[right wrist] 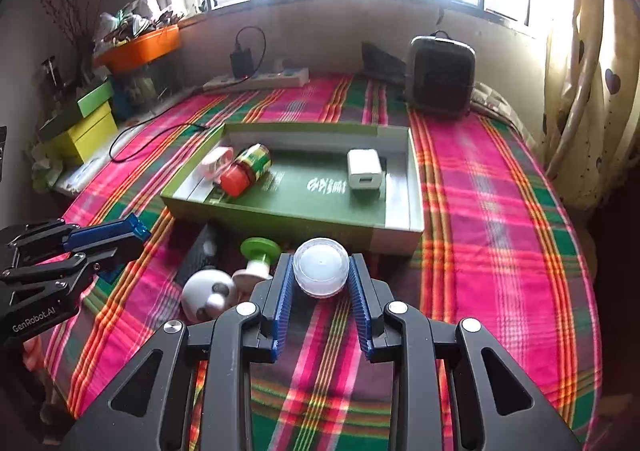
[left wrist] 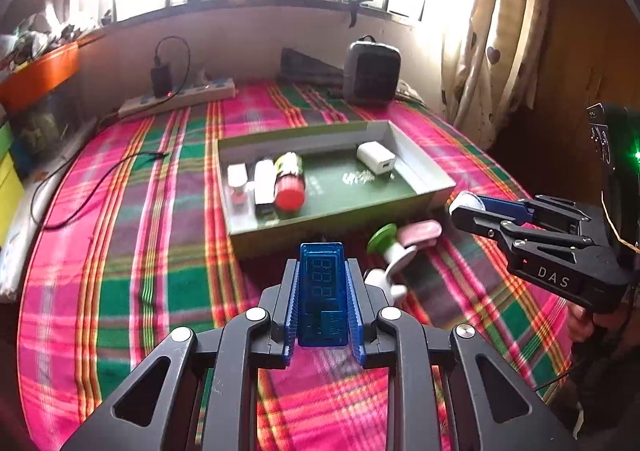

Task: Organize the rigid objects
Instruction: 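Carry the USB tester with the left tool while the right tool carries the jar toward the box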

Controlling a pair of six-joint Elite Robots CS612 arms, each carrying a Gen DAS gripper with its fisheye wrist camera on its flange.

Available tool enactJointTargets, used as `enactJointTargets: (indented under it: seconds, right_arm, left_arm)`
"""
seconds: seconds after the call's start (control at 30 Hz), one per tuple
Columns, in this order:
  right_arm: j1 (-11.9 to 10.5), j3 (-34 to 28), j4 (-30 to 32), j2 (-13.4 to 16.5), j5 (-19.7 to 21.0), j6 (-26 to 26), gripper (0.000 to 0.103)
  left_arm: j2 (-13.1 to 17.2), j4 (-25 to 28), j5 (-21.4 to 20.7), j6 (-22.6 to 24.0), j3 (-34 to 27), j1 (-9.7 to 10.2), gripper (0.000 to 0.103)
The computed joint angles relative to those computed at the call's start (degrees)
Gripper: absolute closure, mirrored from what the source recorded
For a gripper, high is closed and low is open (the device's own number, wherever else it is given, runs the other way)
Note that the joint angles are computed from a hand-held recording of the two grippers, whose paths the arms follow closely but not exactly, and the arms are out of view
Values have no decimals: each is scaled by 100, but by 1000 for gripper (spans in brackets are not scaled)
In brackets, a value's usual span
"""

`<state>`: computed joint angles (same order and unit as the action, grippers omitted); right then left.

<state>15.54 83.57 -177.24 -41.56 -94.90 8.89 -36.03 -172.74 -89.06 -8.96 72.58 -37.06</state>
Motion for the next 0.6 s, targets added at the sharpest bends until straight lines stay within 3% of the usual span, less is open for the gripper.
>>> enactJointTargets:
  seconds: [0.6]
  right_arm:
    - [-244,-720,530,283,138,-20,74]
  left_arm:
    - [745,1029,-226,108,-1716,72,82]
